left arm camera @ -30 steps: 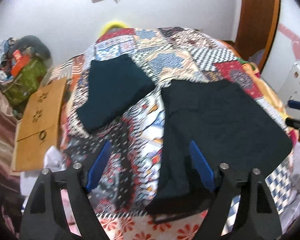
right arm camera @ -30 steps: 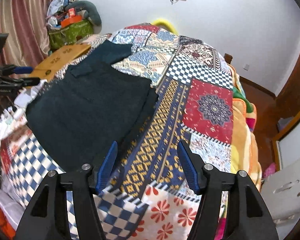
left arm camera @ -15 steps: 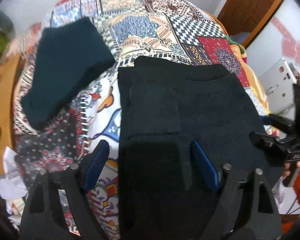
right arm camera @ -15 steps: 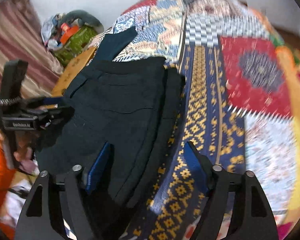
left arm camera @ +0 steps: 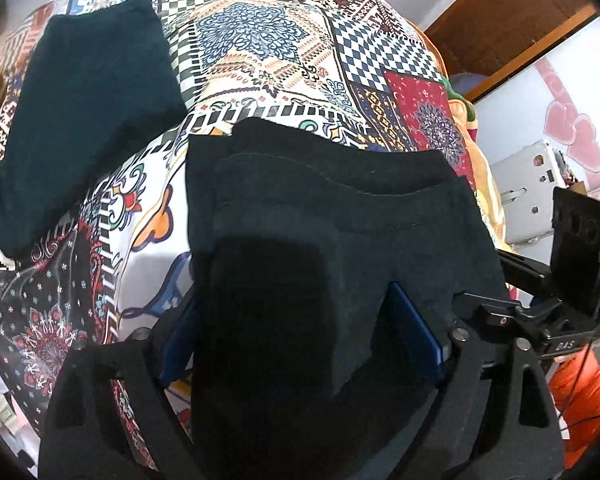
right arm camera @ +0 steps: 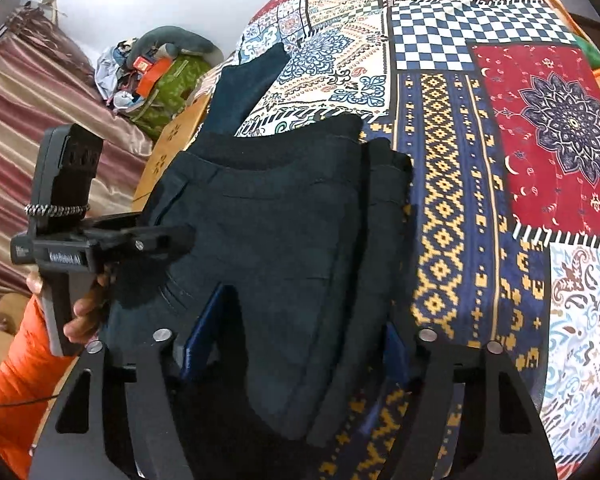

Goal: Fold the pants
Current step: 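Grasp the folded pants with the left gripper while the right gripper grasps beside it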

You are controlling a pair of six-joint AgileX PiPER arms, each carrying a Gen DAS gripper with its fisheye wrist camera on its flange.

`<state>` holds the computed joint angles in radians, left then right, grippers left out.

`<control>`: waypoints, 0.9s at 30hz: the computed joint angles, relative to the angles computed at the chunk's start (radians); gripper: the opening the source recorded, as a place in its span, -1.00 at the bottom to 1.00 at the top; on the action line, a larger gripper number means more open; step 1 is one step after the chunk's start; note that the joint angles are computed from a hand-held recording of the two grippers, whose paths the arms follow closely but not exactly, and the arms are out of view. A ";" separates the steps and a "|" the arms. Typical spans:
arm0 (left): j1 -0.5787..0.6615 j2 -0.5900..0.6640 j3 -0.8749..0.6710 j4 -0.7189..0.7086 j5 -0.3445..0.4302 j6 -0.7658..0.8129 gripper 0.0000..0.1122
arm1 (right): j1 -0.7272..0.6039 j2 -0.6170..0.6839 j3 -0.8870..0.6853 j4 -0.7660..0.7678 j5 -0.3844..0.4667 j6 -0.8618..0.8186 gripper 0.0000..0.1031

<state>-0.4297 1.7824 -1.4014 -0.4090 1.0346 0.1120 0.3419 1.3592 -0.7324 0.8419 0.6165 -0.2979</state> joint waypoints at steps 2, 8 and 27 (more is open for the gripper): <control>-0.004 0.002 -0.014 0.002 0.019 -0.006 0.55 | 0.005 0.001 -0.012 -0.016 0.012 0.016 0.06; -0.061 -0.121 0.084 0.064 -0.041 -0.016 0.21 | 0.036 -0.044 -0.019 -0.096 0.011 0.099 -0.38; -0.154 -0.440 0.110 0.351 -0.103 -0.281 -0.46 | 0.214 -0.119 -0.206 -0.495 -0.055 0.434 -0.61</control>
